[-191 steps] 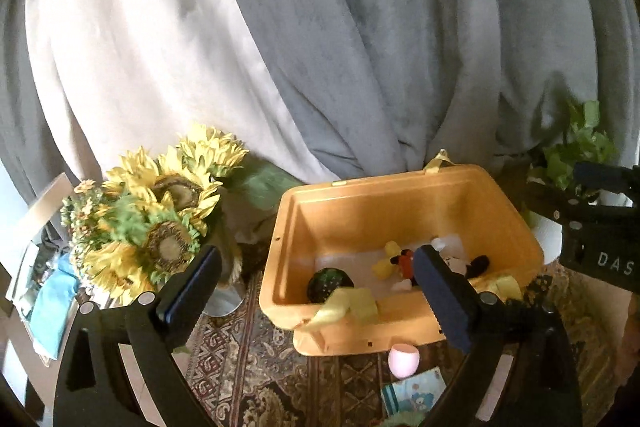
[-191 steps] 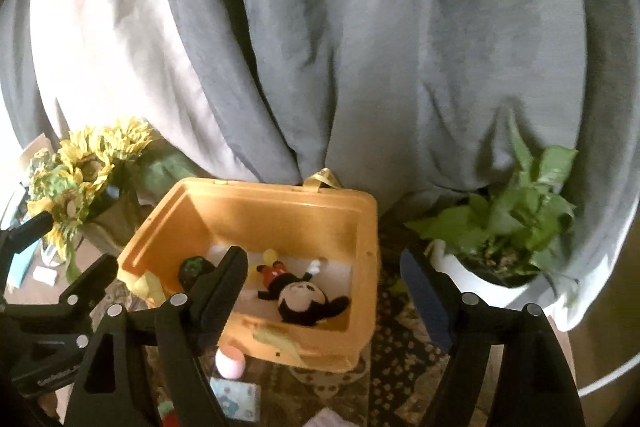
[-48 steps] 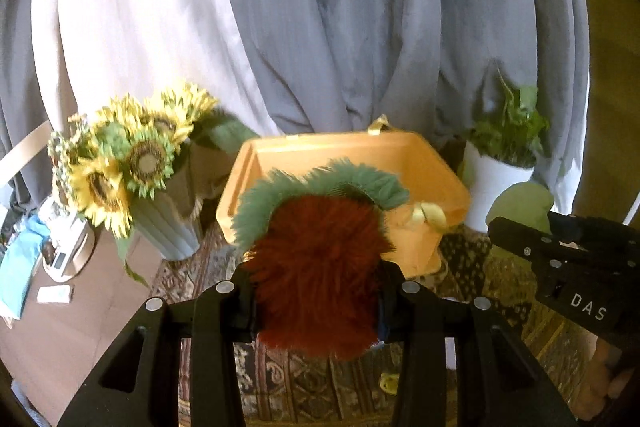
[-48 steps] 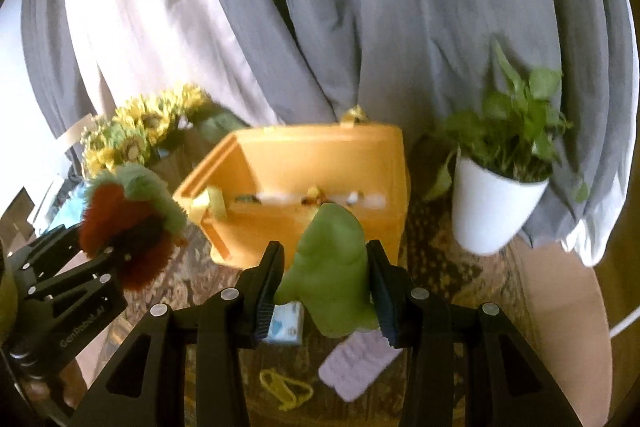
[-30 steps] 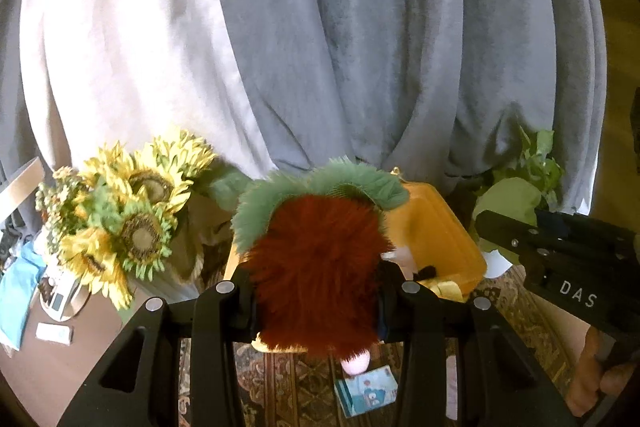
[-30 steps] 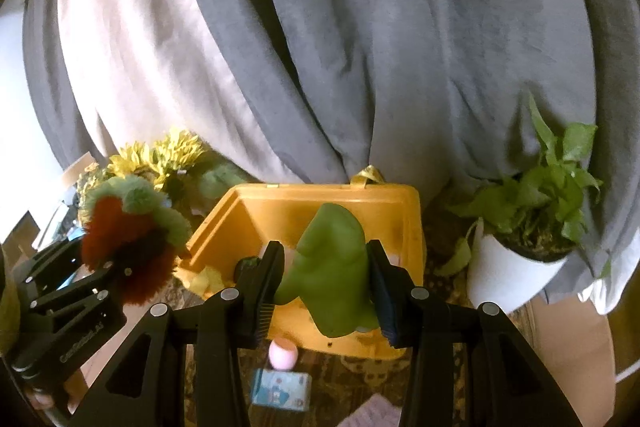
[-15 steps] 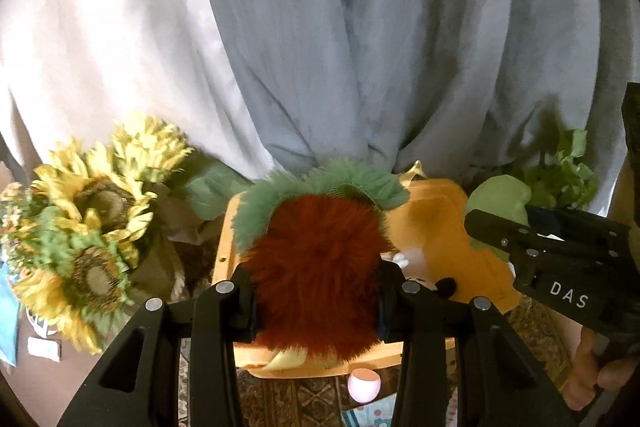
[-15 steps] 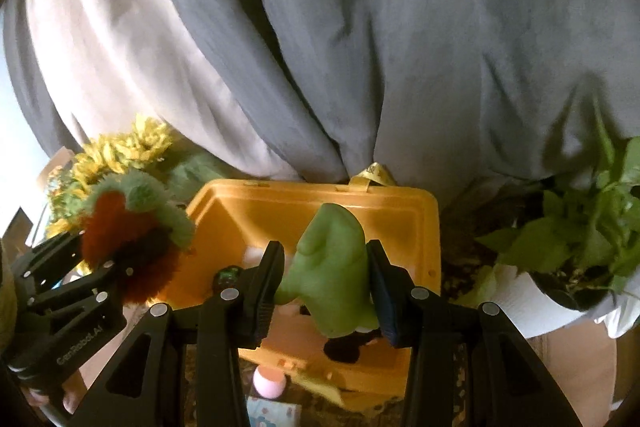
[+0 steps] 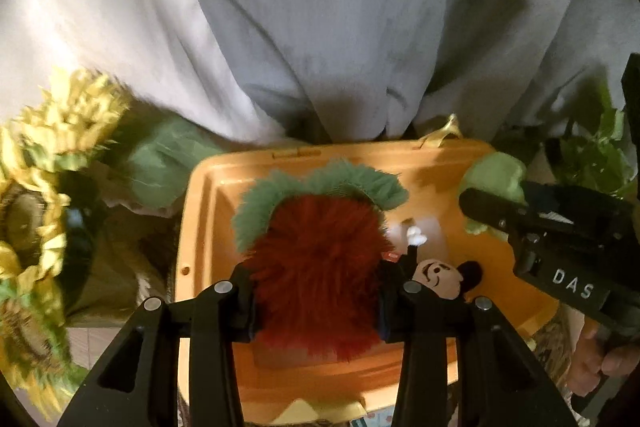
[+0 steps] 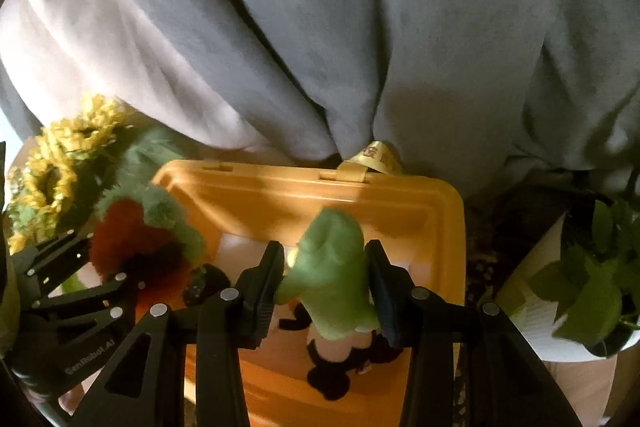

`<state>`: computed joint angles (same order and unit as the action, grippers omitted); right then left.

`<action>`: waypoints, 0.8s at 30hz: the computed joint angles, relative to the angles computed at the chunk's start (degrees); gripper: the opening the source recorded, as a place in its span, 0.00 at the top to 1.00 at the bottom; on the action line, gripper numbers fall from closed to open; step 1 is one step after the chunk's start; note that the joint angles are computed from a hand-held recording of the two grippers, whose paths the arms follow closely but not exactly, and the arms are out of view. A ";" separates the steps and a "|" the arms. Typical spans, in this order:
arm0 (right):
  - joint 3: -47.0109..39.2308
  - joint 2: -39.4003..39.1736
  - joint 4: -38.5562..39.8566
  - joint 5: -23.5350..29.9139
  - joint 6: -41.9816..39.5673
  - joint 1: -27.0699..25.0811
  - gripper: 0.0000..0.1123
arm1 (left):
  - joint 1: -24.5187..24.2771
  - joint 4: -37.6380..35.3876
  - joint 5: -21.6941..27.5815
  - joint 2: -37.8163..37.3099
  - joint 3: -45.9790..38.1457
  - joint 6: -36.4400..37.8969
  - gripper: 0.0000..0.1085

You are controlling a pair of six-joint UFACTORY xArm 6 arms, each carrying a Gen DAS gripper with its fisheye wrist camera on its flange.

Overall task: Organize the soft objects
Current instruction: 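Carry the pompom and green frog into the orange crate and open both tools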

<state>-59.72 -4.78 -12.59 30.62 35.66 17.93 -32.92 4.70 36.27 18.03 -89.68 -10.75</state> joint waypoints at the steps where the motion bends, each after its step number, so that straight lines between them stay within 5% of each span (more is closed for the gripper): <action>1: -0.70 0.85 0.50 0.32 -1.05 -0.17 0.62 | -0.02 0.06 0.64 0.75 -0.80 -0.05 0.62; 7: -3.24 3.68 2.95 1.71 -3.41 -1.04 0.61 | -0.39 0.31 3.82 4.17 -4.59 0.66 0.60; 10: -3.43 3.68 3.22 2.30 -2.82 -1.27 0.57 | -0.24 -0.55 4.61 5.15 -5.85 0.97 0.43; 13: -3.02 2.80 0.09 3.04 -0.02 -1.11 0.57 | -0.53 1.00 4.56 4.28 -5.05 -0.27 0.40; 24: 1.83 -4.99 -8.88 3.52 9.36 0.79 0.51 | -1.47 7.50 -1.31 -4.50 4.99 -7.14 0.30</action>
